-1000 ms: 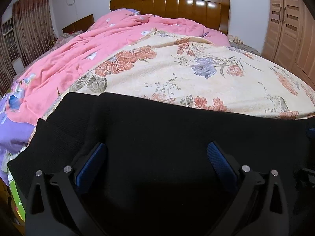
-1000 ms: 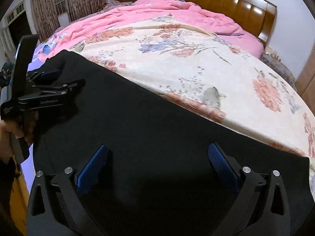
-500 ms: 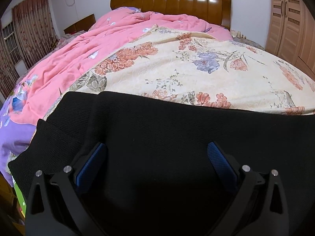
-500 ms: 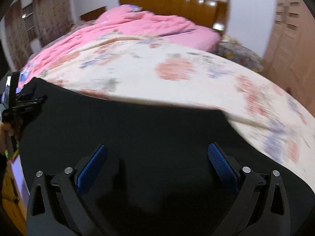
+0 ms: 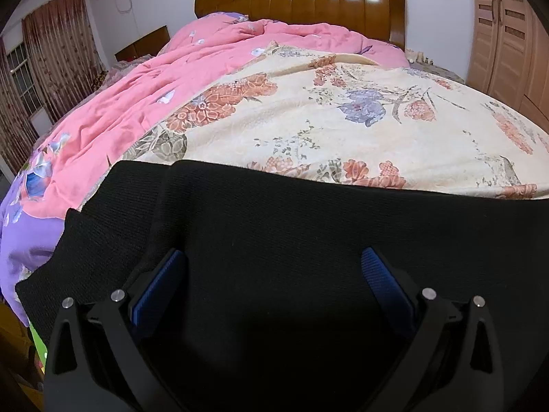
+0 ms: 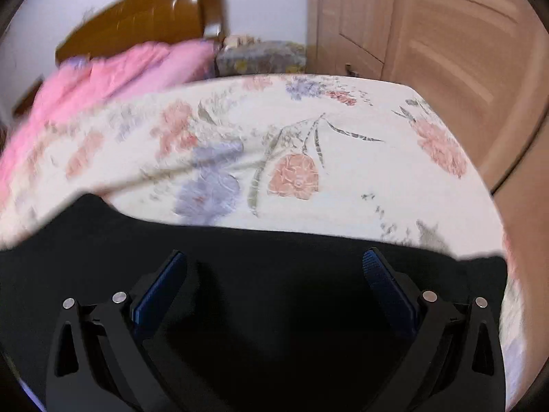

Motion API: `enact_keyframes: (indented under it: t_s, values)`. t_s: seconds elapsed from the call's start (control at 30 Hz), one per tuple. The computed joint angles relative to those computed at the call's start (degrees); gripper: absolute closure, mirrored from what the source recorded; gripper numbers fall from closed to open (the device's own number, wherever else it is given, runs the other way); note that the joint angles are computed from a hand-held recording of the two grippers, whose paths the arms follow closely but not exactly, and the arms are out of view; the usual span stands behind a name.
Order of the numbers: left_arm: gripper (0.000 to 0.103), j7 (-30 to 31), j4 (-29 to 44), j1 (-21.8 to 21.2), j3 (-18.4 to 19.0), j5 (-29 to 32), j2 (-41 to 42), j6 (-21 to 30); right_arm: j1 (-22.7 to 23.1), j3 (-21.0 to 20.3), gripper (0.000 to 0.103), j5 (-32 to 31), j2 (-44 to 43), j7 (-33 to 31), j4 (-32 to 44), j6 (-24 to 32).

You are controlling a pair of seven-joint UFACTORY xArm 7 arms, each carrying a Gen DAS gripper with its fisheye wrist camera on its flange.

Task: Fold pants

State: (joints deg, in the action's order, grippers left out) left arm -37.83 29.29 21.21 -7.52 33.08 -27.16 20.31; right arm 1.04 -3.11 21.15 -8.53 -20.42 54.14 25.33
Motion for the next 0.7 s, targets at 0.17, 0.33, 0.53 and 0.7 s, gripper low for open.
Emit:
enact_keyframes:
  t_s: [0.17,0.33,0.53,0.7]
  values:
    - [0.002,0.56,-0.1,-1.49,0.54,-1.91,-2.36,1.83,13.17,3.85,0.004,8.28,-7.04,-14.57,-4.16,4.36]
    - [0.002,3.45,-9.53,-7.43,6.0,-9.51,-20.62,-3.04,24.54,11.06,0.004,5.82,-7.97,-20.46,-8.06,1.74]
    - [0.005,12.93,-19.45,-7.65,25.13,-19.66,-41.95,1.82,29.81,9.04,0.004,10.53,-4.42,-23.33,-7.75,1.23]
    - [0.024,25.72,-20.0,-7.81,44.87,-26.49,-45.66,4.67,27.57,10.5,0.004,11.45,-3.48,-22.57,-6.52,1.72]
